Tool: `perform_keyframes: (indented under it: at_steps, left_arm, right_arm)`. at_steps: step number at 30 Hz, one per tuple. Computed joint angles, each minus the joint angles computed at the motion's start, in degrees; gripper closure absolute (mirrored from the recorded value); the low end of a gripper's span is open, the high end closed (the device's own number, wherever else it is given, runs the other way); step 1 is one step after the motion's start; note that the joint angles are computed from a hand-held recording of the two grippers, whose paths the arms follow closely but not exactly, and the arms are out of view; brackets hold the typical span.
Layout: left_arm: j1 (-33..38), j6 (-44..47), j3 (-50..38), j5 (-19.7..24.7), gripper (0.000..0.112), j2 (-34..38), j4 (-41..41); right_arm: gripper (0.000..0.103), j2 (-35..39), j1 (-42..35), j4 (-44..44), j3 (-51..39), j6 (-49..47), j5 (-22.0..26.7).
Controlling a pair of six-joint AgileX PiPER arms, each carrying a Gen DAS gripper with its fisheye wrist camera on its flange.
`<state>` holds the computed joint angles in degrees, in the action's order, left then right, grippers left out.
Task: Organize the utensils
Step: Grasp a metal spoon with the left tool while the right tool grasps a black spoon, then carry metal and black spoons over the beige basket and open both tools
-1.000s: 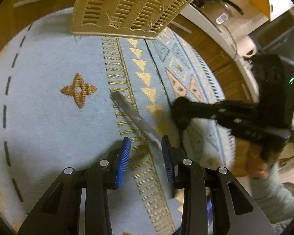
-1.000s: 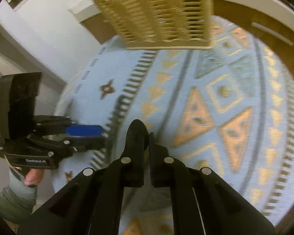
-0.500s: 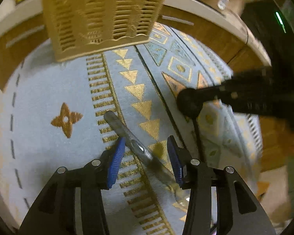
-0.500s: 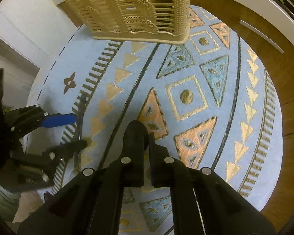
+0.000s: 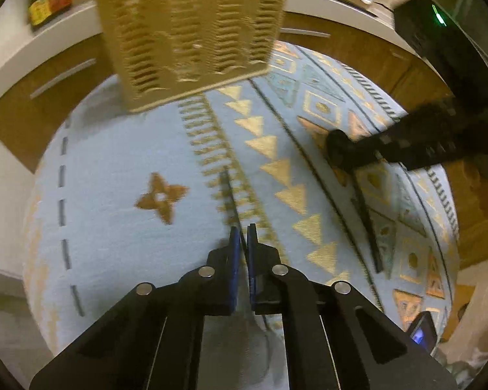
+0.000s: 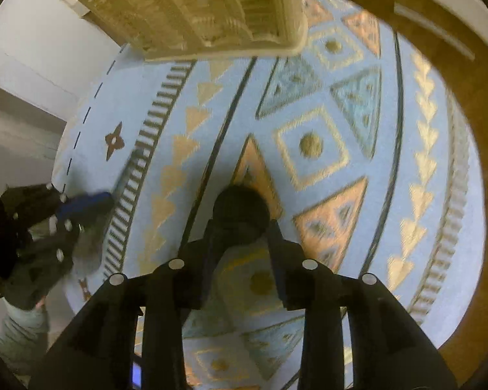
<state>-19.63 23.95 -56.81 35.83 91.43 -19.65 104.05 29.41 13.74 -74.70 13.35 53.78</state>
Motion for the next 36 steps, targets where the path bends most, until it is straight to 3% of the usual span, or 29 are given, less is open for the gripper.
perform_keyframes:
  at_steps: [4, 8, 11, 12, 16, 18, 21, 24, 29, 36]
  left_arm:
    - [3.2, 4.5, -0.5, 2.0, 0.109, 1.2, -4.1]
    - [5.2, 8.1, -1.0, 4.5, 0.109, 2.1, -7.6]
    - [5.8, 9.3, -2.4, 7.2, 0.098, 2.8, -8.8]
    - [5.3, 8.4, -3.1, 7.8, 0.090, 3.2, -7.6]
    - [0.5, 1.0, -6.2, 8.6, 0.090, 4.7, 1.7]
    - [-2.0, -3.0, -7.4, 9.1, 0.090, 5.1, 6.7]
    - [-5.5, -9.2, -6.6, 6.9, 0.101, 4.8, 14.3]
    - [-6.4, -10.9, -4.2, 3.8, 0.102, 3.6, 15.6]
    - [-3.0, -3.3, -1.2, -0.5, 0.102, 0.3, 5.0]
    - [3.6, 10.1, -2.8, -0.3, 0.102, -8.9, -13.2]
  right_arm:
    - [0.074, -0.2, 0.0, 2.2, 0.4, 2.3, 0.7]
    - [0.074, 0.6, 3.2, -1.7, -1.1, 8.2, 2.1]
    - [0.074, 2.0, 5.7, -4.5, -3.4, 11.9, 3.7]
    - [0.074, 2.4, 6.4, -5.4, -4.1, 13.1, 4.2]
    - [0.075, 5.3, 10.9, -12.9, -9.0, 20.5, 8.7]
    - [0.084, 7.0, 13.0, -16.2, -11.5, 23.5, 11.3]
    - [0.096, 7.1, 14.5, -18.0, -11.7, 24.8, 11.7]
    - [0.098, 7.0, 15.2, -17.7, -11.4, 24.5, 10.7]
    - [0.098, 2.1, 13.7, -16.3, -6.5, 22.7, 7.1]
    - [0.098, -7.5, 14.4, -20.5, -6.1, 23.7, 5.0]
